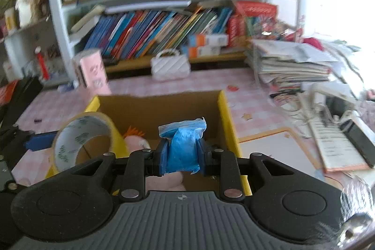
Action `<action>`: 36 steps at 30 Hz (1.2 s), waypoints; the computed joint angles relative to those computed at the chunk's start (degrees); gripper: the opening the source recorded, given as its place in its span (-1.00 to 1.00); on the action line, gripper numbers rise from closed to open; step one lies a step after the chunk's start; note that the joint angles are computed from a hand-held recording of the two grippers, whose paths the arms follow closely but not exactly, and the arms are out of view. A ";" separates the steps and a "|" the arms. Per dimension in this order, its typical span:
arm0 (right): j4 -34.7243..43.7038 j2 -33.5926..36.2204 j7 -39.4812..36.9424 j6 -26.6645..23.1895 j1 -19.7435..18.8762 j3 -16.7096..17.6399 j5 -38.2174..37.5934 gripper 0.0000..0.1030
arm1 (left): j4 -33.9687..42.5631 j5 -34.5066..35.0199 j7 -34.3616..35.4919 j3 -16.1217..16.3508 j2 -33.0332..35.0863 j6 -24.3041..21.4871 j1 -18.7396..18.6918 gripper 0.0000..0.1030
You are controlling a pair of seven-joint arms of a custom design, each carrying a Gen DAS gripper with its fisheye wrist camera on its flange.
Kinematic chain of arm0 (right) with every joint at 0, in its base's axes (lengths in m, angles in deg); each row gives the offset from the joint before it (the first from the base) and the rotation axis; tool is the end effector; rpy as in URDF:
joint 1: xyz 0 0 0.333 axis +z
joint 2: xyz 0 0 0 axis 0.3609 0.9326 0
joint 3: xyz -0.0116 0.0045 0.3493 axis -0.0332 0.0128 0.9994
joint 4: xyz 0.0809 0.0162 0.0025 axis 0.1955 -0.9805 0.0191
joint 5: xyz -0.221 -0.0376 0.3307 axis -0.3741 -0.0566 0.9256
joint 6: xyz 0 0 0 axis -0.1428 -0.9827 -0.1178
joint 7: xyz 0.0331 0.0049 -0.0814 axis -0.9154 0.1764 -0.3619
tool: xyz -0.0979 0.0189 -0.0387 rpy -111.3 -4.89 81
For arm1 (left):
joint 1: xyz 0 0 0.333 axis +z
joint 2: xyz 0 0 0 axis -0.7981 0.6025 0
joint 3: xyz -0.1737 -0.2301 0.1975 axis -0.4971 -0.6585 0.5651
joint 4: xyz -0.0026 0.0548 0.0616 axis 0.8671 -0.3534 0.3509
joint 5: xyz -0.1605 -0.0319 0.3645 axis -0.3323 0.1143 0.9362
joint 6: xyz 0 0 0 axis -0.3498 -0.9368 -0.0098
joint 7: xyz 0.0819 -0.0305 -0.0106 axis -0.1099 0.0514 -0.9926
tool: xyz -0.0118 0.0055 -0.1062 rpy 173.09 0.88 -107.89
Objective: Organize objects
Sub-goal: 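Open the left tool to drop the tape roll while the right tool drops the blue plush into the box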
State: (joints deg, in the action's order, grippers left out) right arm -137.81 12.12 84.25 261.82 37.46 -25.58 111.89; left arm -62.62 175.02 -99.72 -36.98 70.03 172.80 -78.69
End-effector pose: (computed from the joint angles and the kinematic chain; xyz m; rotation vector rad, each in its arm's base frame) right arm 0.5775 0.1656 0.4172 -1.9457 1.1384 -0.4914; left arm 0.4975 -0.3883 0.3878 -1.5704 1.6593 -0.7640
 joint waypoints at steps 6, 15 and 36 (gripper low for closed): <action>0.74 3.37 13.35 -2.99 -0.73 0.39 -16.66 -0.53 | 1.71 -3.96 3.54 0.54 2.39 0.92 0.34 0.77; 2.59 6.52 25.34 -6.72 -3.85 2.09 -31.04 -0.53 | 2.29 -6.66 4.77 1.96 3.56 3.60 0.12 0.78; 2.28 7.35 31.86 -6.75 -6.34 4.21 -38.69 -0.53 | -7.08 5.11 -14.05 -1.67 -5.96 -3.18 0.31 0.92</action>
State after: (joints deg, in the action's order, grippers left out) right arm -135.54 19.47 116.10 255.07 31.12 -21.36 73.20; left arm -69.70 180.13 -113.77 -38.65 64.08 169.62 -78.38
